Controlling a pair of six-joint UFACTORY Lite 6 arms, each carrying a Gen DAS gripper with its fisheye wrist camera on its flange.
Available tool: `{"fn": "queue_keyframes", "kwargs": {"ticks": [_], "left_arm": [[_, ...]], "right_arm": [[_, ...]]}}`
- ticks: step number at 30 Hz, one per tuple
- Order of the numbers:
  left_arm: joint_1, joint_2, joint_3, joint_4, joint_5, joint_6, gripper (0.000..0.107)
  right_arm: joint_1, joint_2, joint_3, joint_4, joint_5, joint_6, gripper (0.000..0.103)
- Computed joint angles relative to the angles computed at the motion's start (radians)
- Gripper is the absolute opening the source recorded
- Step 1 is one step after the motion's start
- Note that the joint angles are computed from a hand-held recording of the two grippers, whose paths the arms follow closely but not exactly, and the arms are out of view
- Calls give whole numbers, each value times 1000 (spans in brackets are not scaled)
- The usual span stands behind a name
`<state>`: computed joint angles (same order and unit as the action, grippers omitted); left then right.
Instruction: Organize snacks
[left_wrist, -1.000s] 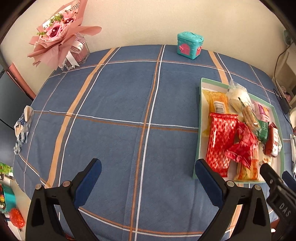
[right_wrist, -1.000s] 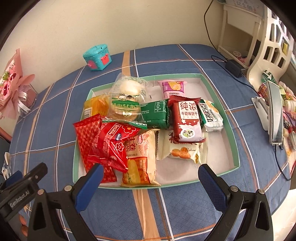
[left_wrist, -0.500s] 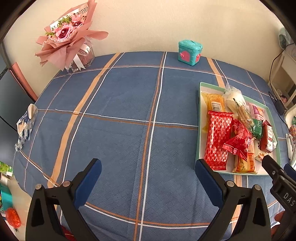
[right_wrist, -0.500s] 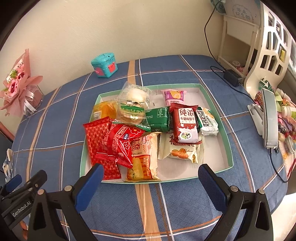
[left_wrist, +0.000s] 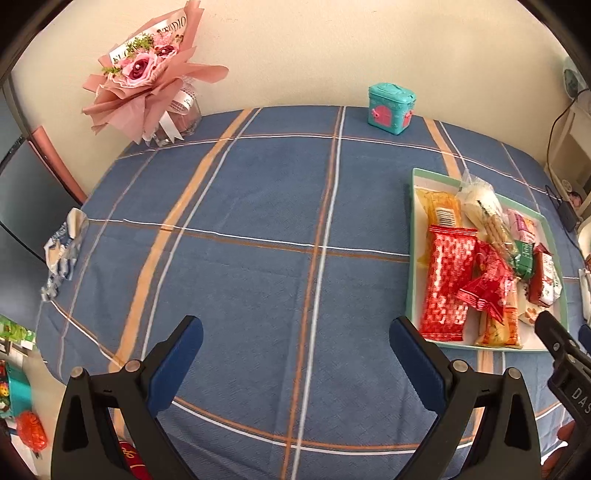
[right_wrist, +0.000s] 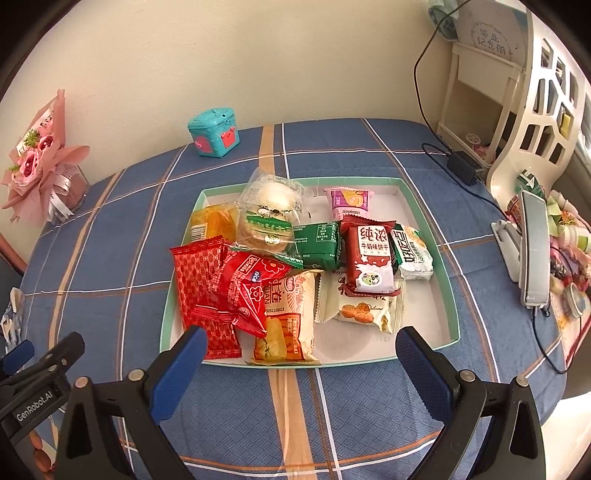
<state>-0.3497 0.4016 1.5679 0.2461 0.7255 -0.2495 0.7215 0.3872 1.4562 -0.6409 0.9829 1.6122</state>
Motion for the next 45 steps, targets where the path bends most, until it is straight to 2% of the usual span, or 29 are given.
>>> {"fn": "queue_keyframes", "kwargs": {"ticks": [45], "left_arm": [[21, 21, 32, 2, 1, 8, 101]], "right_arm": [[-1, 28, 38, 8, 12, -41, 103]]}}
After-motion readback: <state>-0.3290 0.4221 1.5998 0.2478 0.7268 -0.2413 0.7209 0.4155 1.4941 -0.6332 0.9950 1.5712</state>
